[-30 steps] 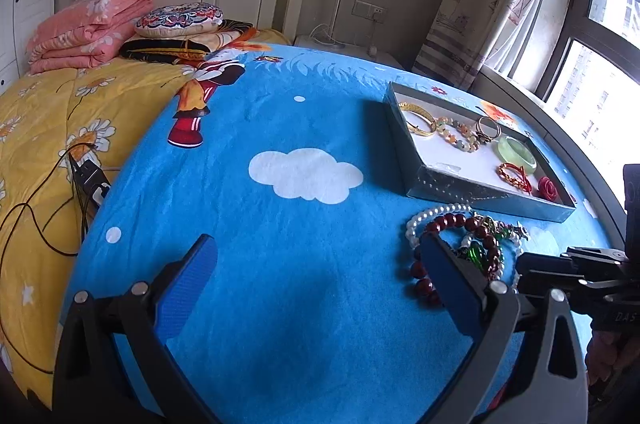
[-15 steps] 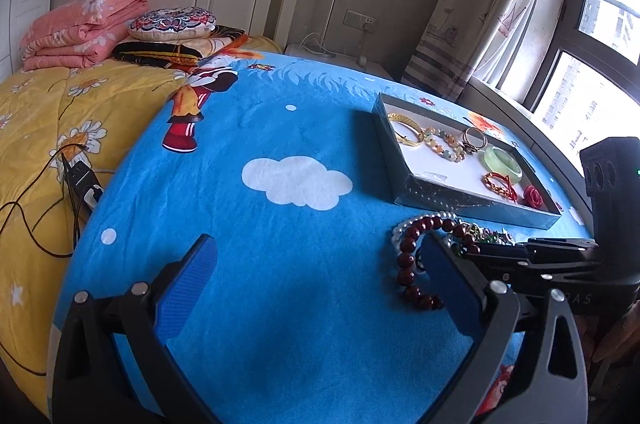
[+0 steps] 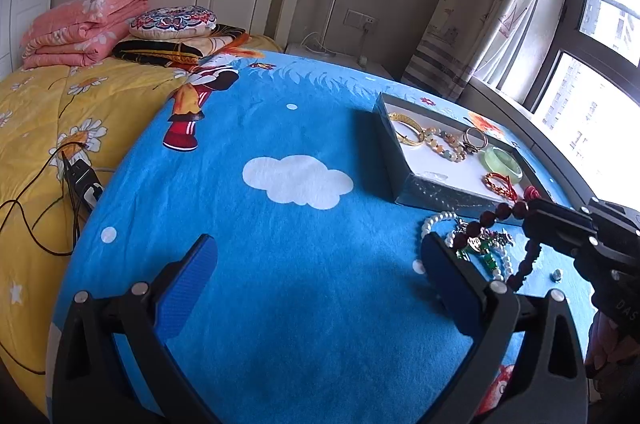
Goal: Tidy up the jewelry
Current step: 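Lift the dark red bead bracelet with the right gripper toward the tray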
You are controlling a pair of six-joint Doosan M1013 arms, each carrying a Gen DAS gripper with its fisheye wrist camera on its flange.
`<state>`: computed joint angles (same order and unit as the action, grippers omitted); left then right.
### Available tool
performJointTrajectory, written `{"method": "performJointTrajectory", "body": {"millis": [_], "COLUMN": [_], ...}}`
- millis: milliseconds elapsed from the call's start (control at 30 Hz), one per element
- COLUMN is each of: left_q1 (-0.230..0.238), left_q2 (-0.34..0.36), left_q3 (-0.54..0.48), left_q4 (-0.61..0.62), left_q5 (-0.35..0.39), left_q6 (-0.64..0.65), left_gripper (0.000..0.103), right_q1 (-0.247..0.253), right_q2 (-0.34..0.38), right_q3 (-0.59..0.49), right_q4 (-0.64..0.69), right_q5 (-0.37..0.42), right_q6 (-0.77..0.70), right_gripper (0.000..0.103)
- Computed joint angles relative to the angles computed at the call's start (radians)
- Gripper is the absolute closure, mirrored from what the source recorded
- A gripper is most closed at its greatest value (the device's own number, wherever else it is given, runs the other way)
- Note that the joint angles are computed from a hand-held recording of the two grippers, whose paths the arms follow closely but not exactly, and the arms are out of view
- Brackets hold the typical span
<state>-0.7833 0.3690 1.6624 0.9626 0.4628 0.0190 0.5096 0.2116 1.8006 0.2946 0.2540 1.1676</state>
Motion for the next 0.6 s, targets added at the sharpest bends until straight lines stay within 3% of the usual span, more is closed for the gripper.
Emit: {"method": "performJointTrajectory", "body": {"millis": [100,200,467,600], "left_q1": [0.001,0.001,0.005,-0.008], "left_q2": [0.003,0.006,0.011,0.017], "left_q3": [-0.005,-0.010,-0.020,-0.036], "left_q4": [-0.021,-0.038,-0.087,-0.121], "left_q5": [0.003,0.010,0.019,0.025], "left_q6": [0.020,0.042,0.092,0.208], "left_gripper": [0.004,0.004,0.004,0.004], "right_q1": [-0.006,-0.023,-0.045,-0.058], "right_q2": [-0.008,-0.006,-0.081,-0.127], "right_q3": [0.004,0.004,0.058,0.086], "right_q4": [-0.020,0.045,0.418,0.402], "right_q5": [0.000,0.014,-0.057,-0.105], "right_q6": [0.032,0.009,-0.342,-0.324], "right_gripper": [0.091,0.091,0.091,0.091]}}
